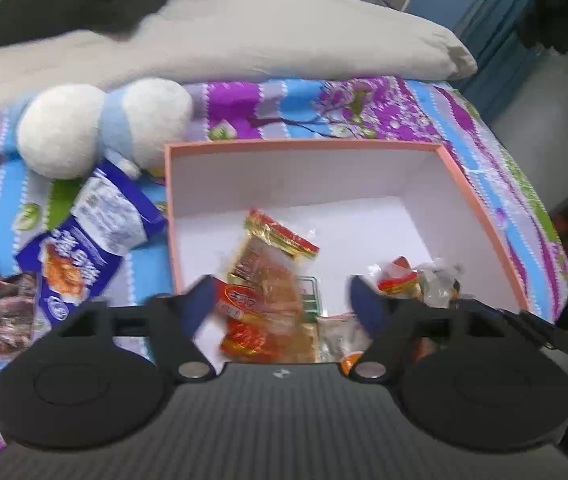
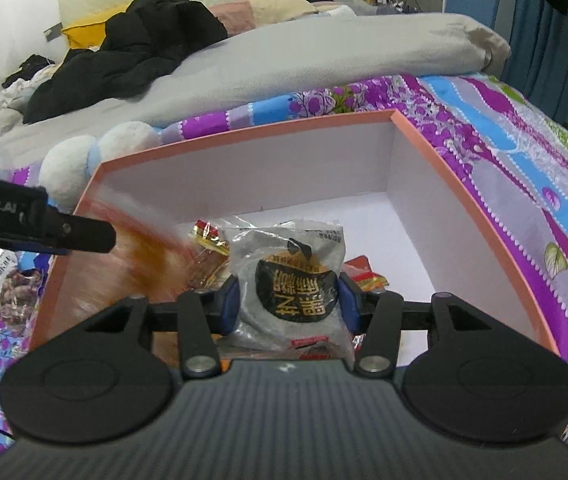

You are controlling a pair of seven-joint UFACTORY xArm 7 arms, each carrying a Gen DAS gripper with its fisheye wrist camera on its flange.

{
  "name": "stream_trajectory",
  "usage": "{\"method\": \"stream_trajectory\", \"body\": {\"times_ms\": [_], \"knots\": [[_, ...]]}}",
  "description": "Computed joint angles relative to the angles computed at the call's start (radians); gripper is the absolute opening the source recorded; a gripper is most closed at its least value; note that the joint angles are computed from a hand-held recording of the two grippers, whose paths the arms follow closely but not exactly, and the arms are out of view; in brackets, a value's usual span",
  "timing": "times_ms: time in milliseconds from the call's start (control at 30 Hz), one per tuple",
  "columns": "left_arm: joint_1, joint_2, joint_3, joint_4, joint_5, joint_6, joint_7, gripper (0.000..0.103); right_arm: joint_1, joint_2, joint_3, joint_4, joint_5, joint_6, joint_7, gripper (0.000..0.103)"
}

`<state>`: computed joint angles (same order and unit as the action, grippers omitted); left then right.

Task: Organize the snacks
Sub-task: 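Lower both bags into the pink box and open both tools, then withdraw both tools from the box toward the remaining packets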

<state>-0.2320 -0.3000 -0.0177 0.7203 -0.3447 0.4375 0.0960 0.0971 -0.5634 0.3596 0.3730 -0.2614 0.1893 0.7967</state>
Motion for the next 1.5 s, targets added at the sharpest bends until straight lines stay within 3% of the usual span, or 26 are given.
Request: {"method": "stream_trajectory", "body": {"times_ms": [100,467,633,1033,1367,1500], "knots": [[0.012,-0.040,-0.013,-0.010,0.037,0.007,-0.017,0.086,0.009,-0.044,-0.002,-0.020,0.005,-0.002,0.004,0.070],[0.035,-0.328,-0.036,-0.112,0.143,0.076,-0.131,0.087,0.082,-0.303,0.003,-0.055,0.043,0.156,0.027,0.070],[0.041,-0.510,-0.033,-0.166,0.184,0.156,-0.168,0.096,0.146,-0.435,0.026,-0.055,0.060,0.265,0.045,0.070],[0.083,-0.903,-0.035,-0.111,0.248,0.581,-0.227,0.097,0.262,-0.526,0.129,-0.015,0.092,0.385,0.143,0.070],[0.101,-1.028,-0.020,0.095,0.263,0.972,-0.185,0.098,0.304,-0.387,0.200,0.031,0.066,0.362,0.217,0.070],[0.113,-1.051,-0.008,0.114,0.268,1.035,-0.157,0.098,0.299,-0.303,0.229,0.072,0.035,0.355,0.247,0.070]]}}
